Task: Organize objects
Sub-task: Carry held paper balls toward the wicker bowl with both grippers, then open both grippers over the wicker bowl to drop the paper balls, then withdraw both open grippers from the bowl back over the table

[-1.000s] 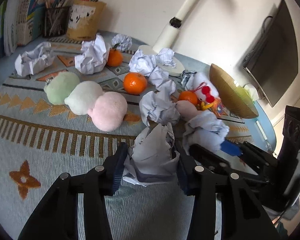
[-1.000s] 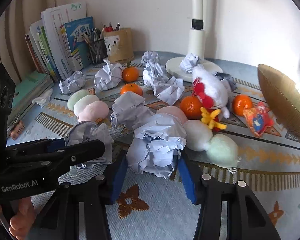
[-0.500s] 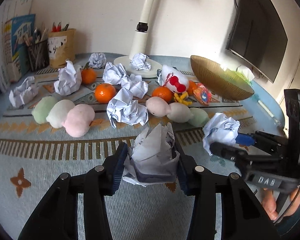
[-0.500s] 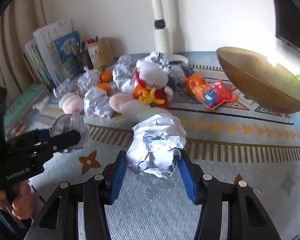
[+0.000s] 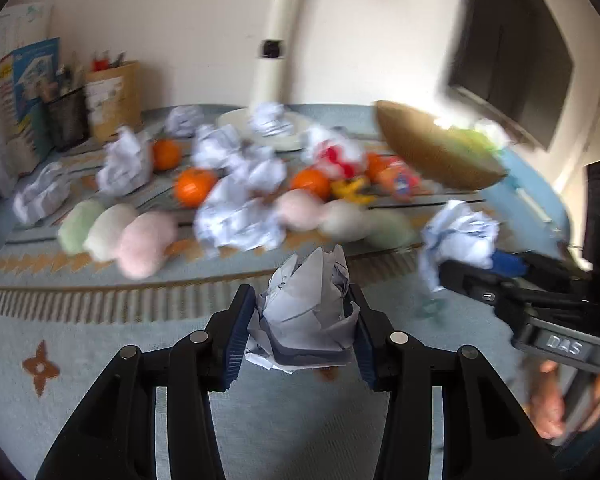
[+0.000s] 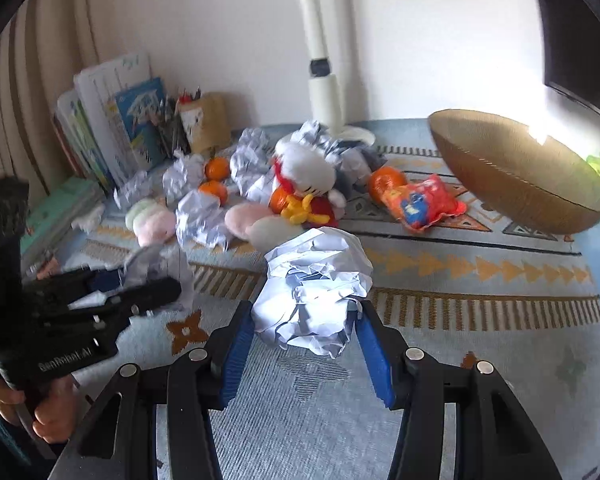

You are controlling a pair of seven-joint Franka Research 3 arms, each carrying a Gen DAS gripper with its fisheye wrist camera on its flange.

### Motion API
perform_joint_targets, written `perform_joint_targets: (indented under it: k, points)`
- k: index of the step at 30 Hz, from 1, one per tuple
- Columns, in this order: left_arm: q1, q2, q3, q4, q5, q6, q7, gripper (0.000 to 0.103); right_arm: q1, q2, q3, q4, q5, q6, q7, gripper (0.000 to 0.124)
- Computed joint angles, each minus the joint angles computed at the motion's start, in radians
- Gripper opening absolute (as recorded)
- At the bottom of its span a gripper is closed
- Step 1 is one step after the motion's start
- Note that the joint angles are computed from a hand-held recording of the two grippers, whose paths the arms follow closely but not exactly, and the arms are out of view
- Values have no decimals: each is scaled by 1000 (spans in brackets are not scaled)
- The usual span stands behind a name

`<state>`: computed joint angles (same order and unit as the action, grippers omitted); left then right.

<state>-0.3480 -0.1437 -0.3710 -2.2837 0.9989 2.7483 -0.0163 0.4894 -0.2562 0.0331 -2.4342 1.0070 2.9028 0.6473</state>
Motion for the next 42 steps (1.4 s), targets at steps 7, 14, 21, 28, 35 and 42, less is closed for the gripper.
perform_joint_targets:
  k: [7,14,21,28,35,42]
  points:
    - [-28,185,25,374,-52,29,267,43,-142,-61,-23,103,-150,28,186,51]
    - [-117,599,63,896,-238,-55,539,43,-390,129,81,291,-631,26,651,51]
    - [-196,774,154,1105,-322,-23,571,85,-339,275,8,398,-798,10,762,71]
    - [-277,452,327,677,-128,130,251,86,-291,162,-36,288,-402,16,450,71]
    - [-363,65,314,228,251,-194,-182,89,-146,12,-44,119,-77,-40,180,74]
    - [-285,-81,237,-32,171,-257,-237,90,-39,50,2,80,-15,1,81,74]
